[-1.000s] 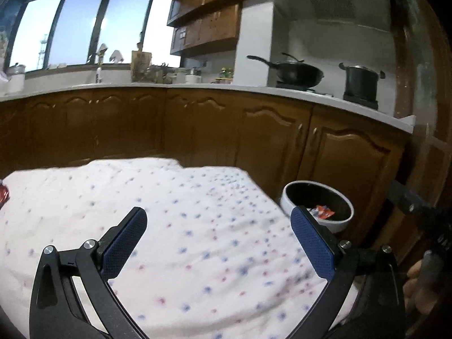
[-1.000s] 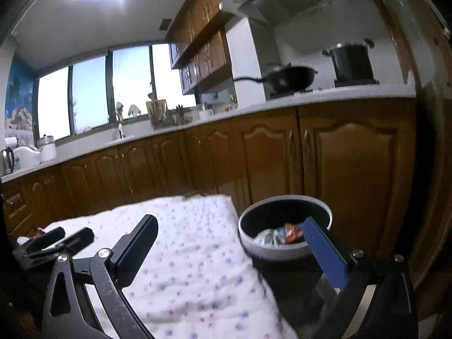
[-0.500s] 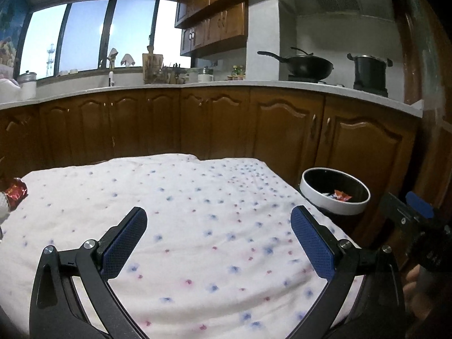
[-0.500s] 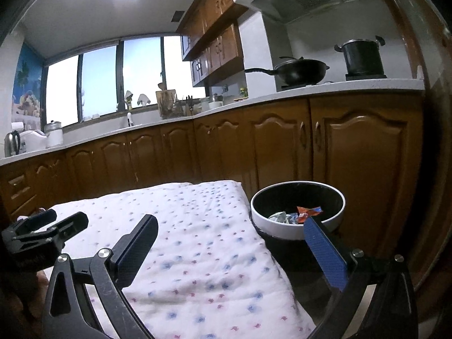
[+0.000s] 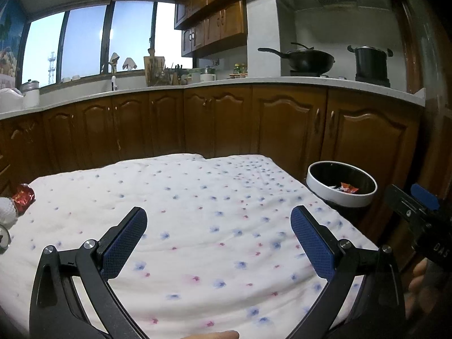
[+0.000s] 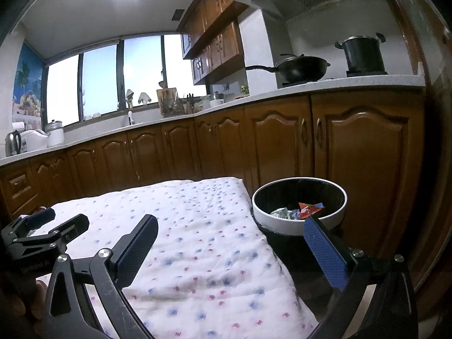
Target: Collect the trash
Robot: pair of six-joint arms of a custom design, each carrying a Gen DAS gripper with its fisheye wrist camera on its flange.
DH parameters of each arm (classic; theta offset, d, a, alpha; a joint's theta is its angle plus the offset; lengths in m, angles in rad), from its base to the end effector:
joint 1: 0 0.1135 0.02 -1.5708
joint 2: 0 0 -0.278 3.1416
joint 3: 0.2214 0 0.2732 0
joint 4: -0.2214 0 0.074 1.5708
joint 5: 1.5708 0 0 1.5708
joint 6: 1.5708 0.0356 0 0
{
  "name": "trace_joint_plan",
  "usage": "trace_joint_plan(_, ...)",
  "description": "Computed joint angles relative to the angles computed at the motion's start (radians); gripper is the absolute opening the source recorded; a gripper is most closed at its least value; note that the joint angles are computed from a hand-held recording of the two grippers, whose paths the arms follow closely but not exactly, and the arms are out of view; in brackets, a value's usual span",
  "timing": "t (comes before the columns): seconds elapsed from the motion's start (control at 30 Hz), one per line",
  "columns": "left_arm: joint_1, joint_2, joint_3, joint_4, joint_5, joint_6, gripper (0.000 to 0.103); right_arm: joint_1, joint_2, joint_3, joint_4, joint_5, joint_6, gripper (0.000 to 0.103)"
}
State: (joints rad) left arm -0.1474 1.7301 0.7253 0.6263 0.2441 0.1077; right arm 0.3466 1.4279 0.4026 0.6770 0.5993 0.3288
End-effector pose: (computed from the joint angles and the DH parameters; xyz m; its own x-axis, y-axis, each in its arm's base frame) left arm 0.3534 -0.0612 0.1551 -0.3242 0.1536 -0.9334 0.4018 0.9156 0.0111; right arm 0.2581 0.0719 0.1567 -0.2334 0.1992 -0.9518 0.3101 0.9429 0.1213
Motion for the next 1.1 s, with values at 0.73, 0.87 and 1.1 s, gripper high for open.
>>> trace_joint_plan(0.73,0.006,-0.005,-0.011,0.01,-0.016,-0.011,0.103,0.024,0.015,0.013,-0.013,0.012,0.001,0.103)
trace_joint_plan(0.87,0.009,-0.004,-0.011,0.011,-0.013,-0.009,0.103,0.031,0.015,0.016,-0.02,0.017,0.002,0.103)
trace_joint_plan(1.1,0.011,-0.005,-0.011,0.012,-0.016,-0.01,0.103,0.026,0.018,0.021,-0.025,0.005,0.001,0.103)
